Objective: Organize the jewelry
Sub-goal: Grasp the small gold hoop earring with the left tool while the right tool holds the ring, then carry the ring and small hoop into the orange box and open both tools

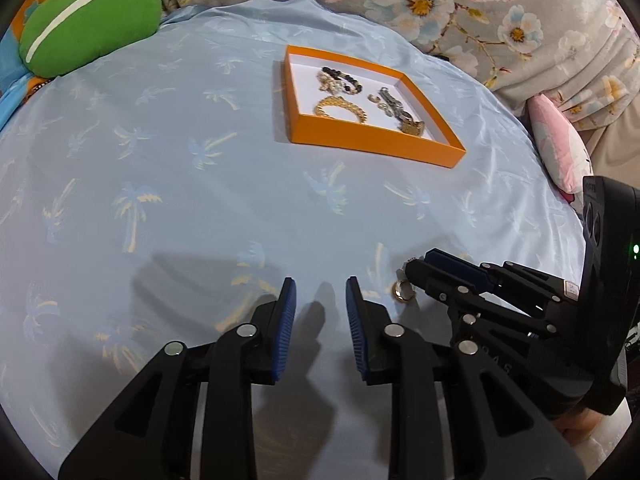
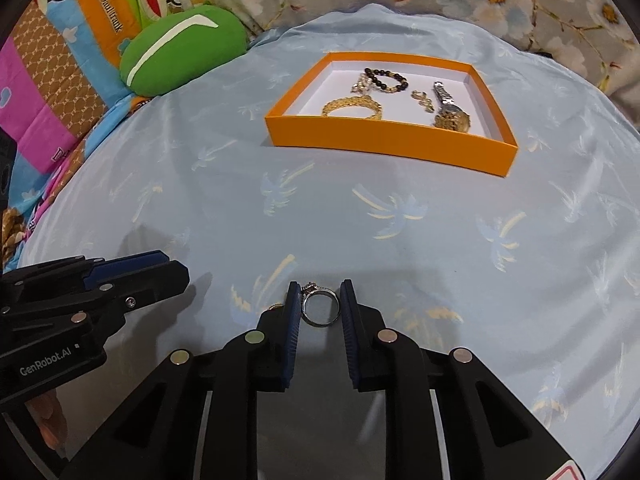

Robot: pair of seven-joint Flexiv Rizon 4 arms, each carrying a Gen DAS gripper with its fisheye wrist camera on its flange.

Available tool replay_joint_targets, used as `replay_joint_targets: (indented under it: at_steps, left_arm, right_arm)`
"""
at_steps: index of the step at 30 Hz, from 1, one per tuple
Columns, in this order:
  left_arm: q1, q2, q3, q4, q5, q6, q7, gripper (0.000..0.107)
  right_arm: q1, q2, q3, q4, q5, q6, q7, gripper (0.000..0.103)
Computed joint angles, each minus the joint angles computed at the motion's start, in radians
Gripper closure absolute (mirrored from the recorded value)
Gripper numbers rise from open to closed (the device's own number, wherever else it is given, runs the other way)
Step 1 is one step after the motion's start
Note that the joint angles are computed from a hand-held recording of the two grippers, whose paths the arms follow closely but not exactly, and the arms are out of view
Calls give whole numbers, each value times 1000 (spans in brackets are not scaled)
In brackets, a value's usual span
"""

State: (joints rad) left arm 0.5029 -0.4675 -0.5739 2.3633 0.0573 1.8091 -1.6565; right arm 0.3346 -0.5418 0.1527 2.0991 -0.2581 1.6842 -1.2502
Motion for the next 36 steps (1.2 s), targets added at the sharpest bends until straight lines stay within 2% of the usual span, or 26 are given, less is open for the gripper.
replay_joint_targets:
  at_steps: [4,10,16,19,24,30,36]
  left_arm:
    - [-11,-17,-24,-12,13,-8,18,75]
    - [-107,-53,12,-63,-15,-49,75,75]
    - [-256,-61,138,-107,-50,-25,112,76]
    - [-321,-66,201,-123,-56,-12,135,91]
    - [-313,-69,192,-119,-56,0,142,91]
    - [-256,-51,140,-108,-50,-1,135,92]
    - [-209,-43,107,-146,-56,-11,133,92]
  right_arm:
    - [3,26,-31,31,22,15,21,85]
    - [3,47,-62,63,39,29,40,85]
    - [-12,51,-57,71,43,38,46,85]
    - [-23,49,-49,69,43,40,47,85]
    - [-36,46,-36,67,43,44,49,85]
    - [-58,49,-18,59,42,53,50,85]
    - [-45,39,-40,8,34,57,50,85]
